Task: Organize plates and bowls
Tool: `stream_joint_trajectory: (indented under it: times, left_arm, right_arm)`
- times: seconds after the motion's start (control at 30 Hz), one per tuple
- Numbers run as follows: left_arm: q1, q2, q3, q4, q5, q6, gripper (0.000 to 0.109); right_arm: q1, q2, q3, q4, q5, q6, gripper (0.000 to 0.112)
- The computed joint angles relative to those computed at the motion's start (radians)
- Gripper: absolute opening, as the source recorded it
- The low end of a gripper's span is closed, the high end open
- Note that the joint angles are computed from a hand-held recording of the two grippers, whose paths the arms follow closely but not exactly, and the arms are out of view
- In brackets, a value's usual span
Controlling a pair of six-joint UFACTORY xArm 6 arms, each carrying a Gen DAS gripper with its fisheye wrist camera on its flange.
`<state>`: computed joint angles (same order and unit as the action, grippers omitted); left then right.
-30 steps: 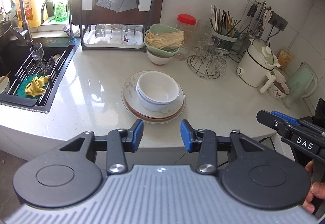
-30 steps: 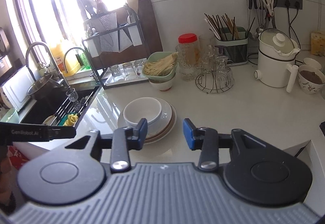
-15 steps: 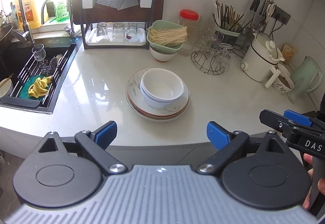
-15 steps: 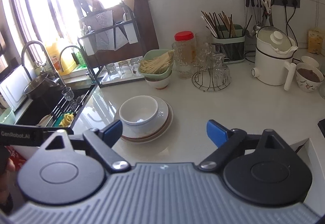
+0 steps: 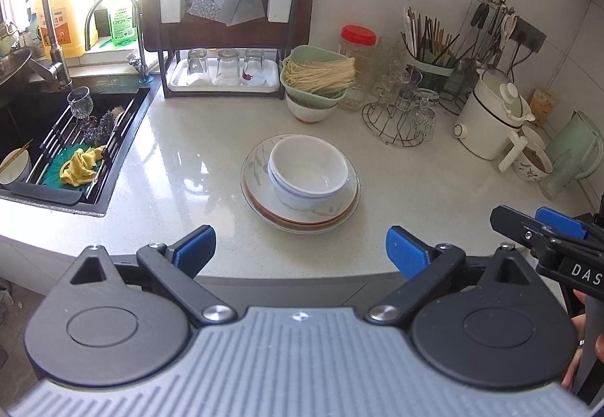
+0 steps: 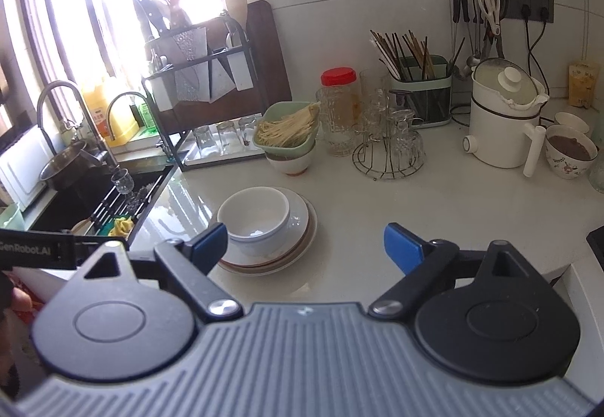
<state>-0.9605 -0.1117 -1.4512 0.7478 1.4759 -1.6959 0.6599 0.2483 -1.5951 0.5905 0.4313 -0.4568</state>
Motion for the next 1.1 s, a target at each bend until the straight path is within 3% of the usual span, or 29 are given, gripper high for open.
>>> stream_joint_trajectory:
  times: [1.1]
  left_arm:
    - [-0.006,0.007,-0.01,-0.013,0.012,-0.012,0.099]
  right_arm:
    - [-0.005,0.001,0.001,0.013,0.023,0.002,0.091]
